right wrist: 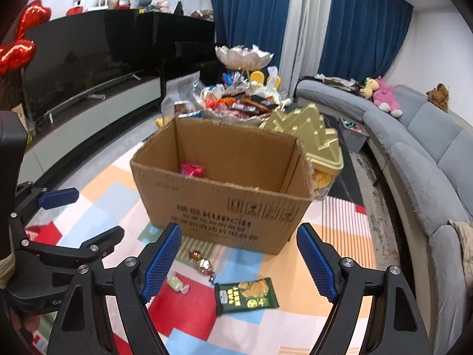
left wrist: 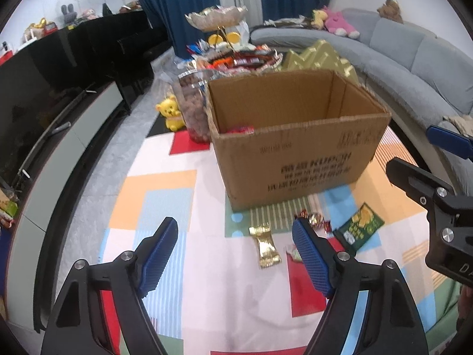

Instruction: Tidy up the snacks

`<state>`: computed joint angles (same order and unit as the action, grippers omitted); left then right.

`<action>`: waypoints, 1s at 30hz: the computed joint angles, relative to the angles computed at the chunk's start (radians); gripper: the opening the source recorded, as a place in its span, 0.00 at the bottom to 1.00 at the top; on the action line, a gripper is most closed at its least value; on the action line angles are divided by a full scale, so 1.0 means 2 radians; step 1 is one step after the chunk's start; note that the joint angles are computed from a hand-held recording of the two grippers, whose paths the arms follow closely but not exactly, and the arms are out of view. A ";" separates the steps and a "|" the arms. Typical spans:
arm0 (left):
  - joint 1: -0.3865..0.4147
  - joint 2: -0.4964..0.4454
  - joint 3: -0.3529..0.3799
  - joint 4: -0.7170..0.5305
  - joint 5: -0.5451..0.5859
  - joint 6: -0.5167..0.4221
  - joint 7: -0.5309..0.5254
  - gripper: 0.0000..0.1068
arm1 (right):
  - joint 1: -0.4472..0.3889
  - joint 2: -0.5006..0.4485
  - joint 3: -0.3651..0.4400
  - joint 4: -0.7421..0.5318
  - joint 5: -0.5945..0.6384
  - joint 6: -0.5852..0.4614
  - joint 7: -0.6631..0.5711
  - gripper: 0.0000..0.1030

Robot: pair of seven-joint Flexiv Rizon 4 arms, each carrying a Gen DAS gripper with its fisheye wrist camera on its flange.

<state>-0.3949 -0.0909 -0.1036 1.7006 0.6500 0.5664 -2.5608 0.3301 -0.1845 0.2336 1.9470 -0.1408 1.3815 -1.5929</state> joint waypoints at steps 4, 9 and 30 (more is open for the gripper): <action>0.005 -0.004 0.003 0.013 -0.017 0.015 0.011 0.73 | -0.004 -0.008 0.008 -0.005 0.018 -0.020 -0.014 0.78; 0.010 -0.010 0.008 0.023 -0.032 0.029 0.014 0.72 | -0.002 -0.019 0.009 -0.010 0.022 -0.038 -0.025 0.78; 0.012 -0.062 0.030 0.033 -0.090 0.075 0.027 0.66 | -0.008 -0.092 0.030 -0.095 0.077 -0.154 -0.172 0.68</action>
<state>-0.3704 -0.2153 -0.0431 1.7661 0.4706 0.7163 -2.5063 0.3132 -0.3687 0.2941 1.7573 0.0136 1.0729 -1.9369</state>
